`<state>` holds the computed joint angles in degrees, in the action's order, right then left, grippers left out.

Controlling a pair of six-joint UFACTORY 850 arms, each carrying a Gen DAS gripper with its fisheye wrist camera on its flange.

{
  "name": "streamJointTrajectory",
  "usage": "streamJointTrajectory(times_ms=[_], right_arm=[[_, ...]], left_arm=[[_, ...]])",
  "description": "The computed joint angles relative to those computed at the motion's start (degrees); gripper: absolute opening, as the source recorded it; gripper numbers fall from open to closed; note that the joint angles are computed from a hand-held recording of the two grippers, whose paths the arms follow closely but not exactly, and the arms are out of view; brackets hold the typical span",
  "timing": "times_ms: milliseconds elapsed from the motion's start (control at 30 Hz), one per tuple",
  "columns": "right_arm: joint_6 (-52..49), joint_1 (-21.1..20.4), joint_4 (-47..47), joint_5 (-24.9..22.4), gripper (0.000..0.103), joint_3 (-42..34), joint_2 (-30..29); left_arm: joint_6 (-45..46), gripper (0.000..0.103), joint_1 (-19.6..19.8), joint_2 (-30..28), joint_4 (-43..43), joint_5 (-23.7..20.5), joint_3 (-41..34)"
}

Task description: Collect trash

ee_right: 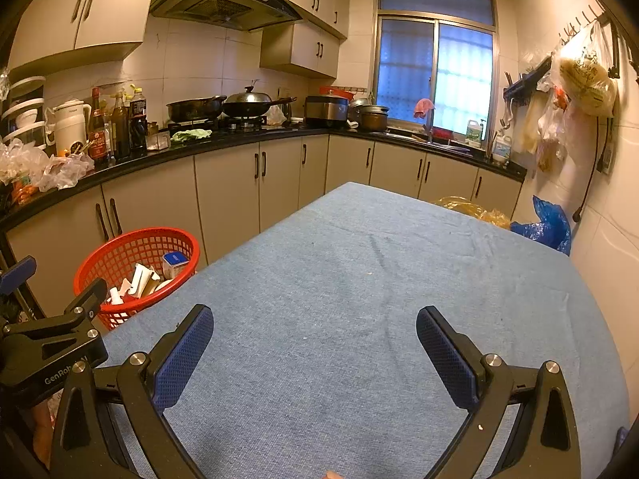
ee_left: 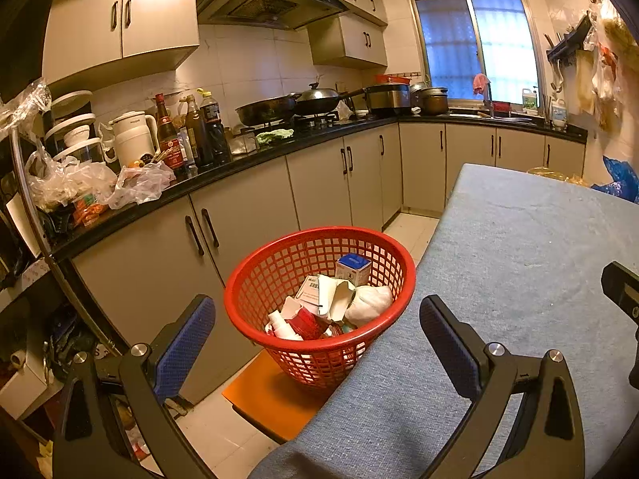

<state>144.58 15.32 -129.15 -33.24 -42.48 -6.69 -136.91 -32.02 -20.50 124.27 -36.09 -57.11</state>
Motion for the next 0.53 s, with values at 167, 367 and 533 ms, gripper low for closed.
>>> streamJointTrajectory(times_ms=[167,367,533], right_arm=[[1.2,-0.7,-0.2,-0.3,0.103,0.4,0.4],[-2.9,-6.6,9.2,0.1,0.103,1.5,2.2],[-11.1,-14.0,22.7,3.3,0.103,2.2,2.7]], left_arm=[[1.5,0.102,-0.3,0.2,0.1,0.4,-0.6],[-0.5,0.102,-1.5,0.0,5.1,8.1,-3.8],[3.0,0.102,-3.5,-5.3,5.8,27.4,-13.5]])
